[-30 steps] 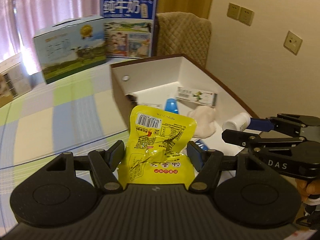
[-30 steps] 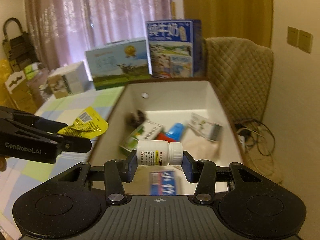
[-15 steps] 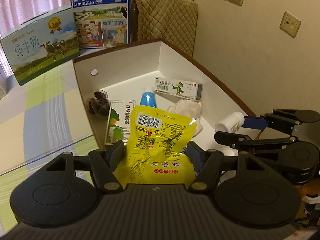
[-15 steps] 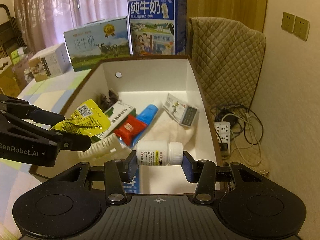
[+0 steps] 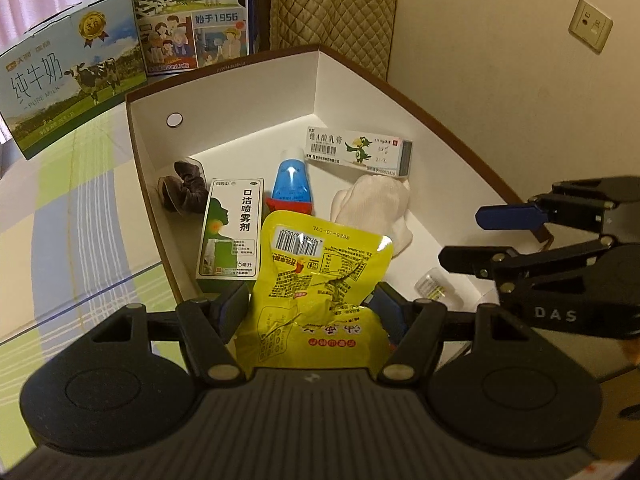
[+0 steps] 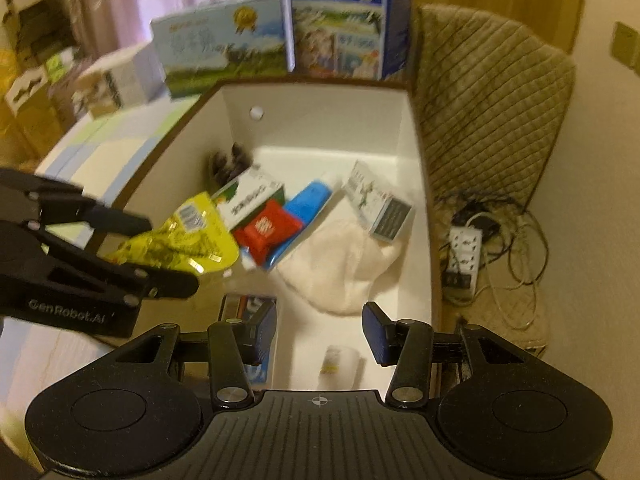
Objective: Organize objects
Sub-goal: 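Open both grippers to drop the pouch and pill bottle into the box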
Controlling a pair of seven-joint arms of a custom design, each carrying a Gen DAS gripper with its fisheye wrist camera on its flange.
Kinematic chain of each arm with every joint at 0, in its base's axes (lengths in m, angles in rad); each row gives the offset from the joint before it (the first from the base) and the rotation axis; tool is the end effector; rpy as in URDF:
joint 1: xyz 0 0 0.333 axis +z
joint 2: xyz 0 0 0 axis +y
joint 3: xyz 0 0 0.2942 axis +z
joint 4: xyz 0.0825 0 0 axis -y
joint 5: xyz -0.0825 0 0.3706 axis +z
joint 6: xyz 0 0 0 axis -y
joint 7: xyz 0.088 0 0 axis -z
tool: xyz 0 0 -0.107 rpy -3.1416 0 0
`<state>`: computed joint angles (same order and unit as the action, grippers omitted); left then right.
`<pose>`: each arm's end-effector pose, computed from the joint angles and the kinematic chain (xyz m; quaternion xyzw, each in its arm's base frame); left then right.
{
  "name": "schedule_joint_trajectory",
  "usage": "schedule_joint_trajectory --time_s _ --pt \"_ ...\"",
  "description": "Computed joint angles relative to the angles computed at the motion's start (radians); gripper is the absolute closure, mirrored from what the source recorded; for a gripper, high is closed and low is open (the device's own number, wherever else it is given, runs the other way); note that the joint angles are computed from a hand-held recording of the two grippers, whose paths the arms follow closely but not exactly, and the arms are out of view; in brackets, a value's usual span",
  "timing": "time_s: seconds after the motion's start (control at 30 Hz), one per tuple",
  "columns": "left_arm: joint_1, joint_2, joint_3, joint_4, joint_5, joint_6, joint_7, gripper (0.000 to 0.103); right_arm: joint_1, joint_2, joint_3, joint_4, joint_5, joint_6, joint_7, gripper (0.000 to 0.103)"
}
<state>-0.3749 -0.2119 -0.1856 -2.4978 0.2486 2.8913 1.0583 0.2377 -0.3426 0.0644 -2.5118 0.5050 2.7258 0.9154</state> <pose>0.4025 -0.2712 0.4157 -0.5738 0.7606 -0.2622 0.1532 0.4445 0.1204 0.4491 -0.8313 0.4635 -0.1346 0.2757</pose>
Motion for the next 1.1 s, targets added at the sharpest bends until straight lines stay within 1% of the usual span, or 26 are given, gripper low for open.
schedule_joint_trajectory --time_s 0.1,0.2,0.23,0.47,0.6,0.67,0.7,0.8,1.1 --pt "-0.002 0.016 0.001 0.018 -0.008 -0.017 0.011 0.037 -0.024 0.026 0.009 0.049 -0.061 -0.091 0.032 0.058" --pt "-0.003 0.027 -0.001 0.031 -0.02 -0.03 0.026 0.037 -0.034 0.051 0.009 0.086 -0.096 -0.15 0.053 0.058" --pt "-0.002 0.03 -0.004 0.034 -0.022 -0.034 0.029 0.037 -0.036 0.056 0.01 0.09 -0.106 -0.156 0.061 0.058" --pt "0.004 0.045 -0.01 0.053 -0.049 -0.072 0.055 0.035 -0.032 0.065 0.007 0.092 -0.121 -0.153 0.064 0.058" --pt "0.002 0.04 -0.009 0.049 -0.072 -0.075 0.085 0.033 -0.037 0.061 0.011 0.089 -0.139 -0.153 0.081 0.058" --pt "0.008 0.034 -0.015 0.047 -0.061 -0.077 0.074 0.023 -0.039 0.058 0.01 0.089 -0.146 -0.157 0.085 0.058" --pt "0.011 0.031 -0.017 0.045 -0.053 -0.076 0.067 0.022 -0.04 0.056 0.01 0.089 -0.149 -0.158 0.087 0.058" --pt "0.001 0.026 -0.008 0.044 -0.073 -0.08 0.089 0.022 -0.042 0.05 0.012 0.088 -0.157 -0.159 0.09 0.058" --pt "-0.008 0.008 -0.006 0.035 -0.092 -0.09 0.098 0.021 -0.04 0.028 0.016 0.074 -0.162 -0.154 0.101 0.058"
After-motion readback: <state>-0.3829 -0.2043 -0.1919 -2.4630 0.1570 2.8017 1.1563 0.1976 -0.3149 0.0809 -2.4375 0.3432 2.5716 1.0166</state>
